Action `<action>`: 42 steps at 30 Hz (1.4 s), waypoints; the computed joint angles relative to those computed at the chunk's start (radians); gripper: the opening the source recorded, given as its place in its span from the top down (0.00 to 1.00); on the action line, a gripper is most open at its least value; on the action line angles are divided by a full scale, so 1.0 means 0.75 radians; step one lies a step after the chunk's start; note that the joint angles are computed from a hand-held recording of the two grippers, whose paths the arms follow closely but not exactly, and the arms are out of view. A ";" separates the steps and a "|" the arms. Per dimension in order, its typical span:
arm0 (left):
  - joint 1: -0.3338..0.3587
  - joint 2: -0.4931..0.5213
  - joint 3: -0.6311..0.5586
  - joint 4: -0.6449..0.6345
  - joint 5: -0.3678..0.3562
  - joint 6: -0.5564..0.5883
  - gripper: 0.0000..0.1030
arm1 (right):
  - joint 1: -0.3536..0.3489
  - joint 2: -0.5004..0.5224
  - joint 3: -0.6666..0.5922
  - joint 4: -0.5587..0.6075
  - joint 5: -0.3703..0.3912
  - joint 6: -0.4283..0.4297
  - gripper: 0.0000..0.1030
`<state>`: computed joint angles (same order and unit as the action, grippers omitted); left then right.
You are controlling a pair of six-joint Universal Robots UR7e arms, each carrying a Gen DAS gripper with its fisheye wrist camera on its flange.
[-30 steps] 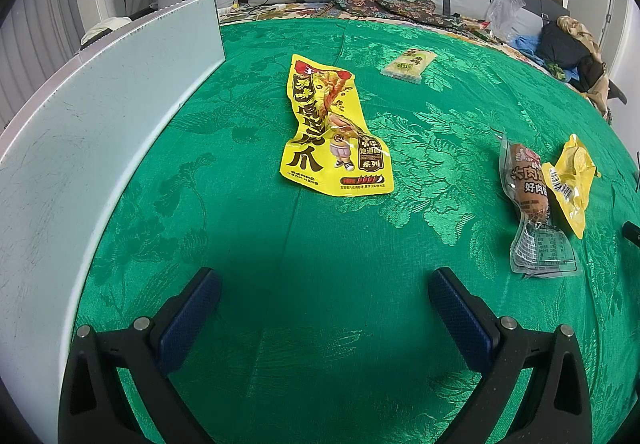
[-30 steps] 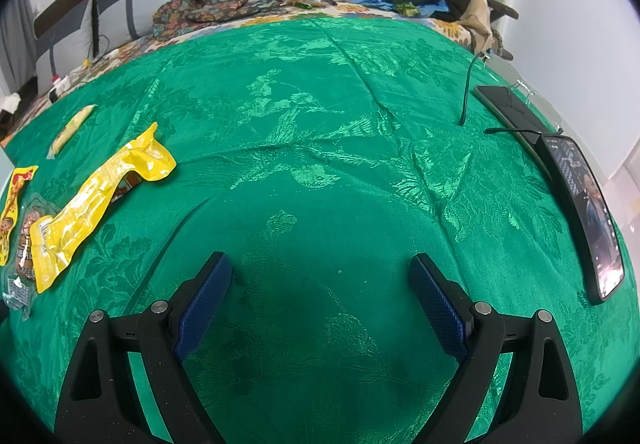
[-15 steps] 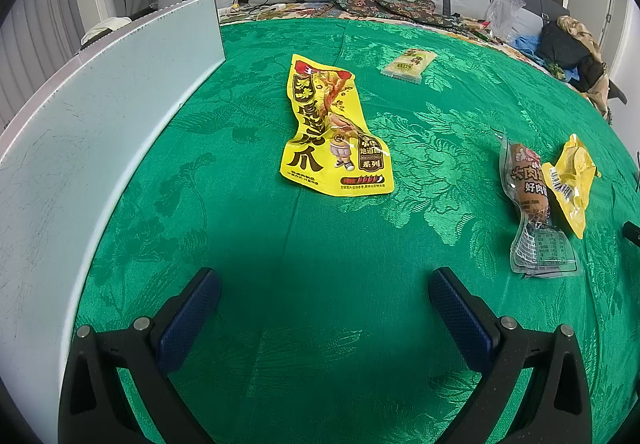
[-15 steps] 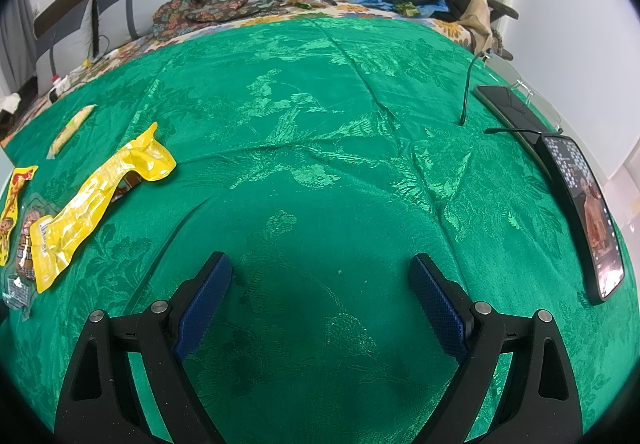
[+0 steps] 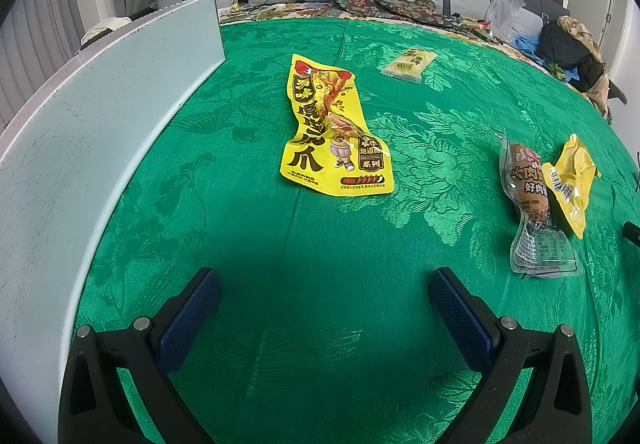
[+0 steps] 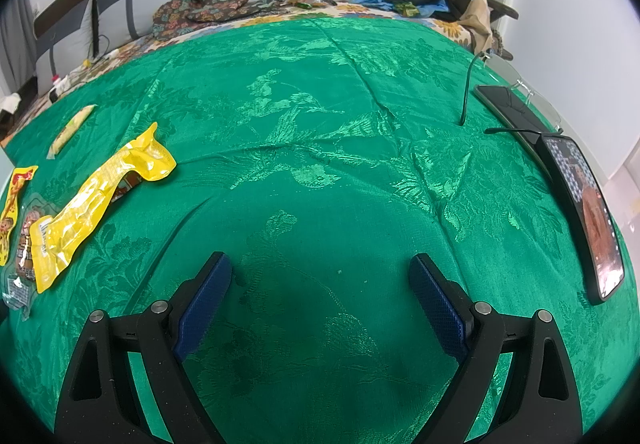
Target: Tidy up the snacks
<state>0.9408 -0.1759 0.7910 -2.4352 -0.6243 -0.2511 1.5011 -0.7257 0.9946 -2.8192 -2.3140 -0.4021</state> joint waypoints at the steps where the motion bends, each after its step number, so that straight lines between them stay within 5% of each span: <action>1: 0.000 0.000 0.000 0.000 0.000 0.000 0.00 | 0.001 0.001 0.000 0.000 -0.001 0.001 0.10; 36: -0.001 0.000 0.003 0.001 0.001 -0.011 0.00 | -0.001 0.004 -0.005 -0.003 0.001 -0.004 0.10; 42: 0.020 -0.043 -0.064 0.250 -0.131 -0.084 0.00 | -0.002 0.004 -0.005 -0.003 0.002 -0.004 0.10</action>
<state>0.9558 -0.2085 0.7427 -2.2476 -0.7229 -0.3143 1.4996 -0.7225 0.9907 -2.8216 -2.3123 -0.4054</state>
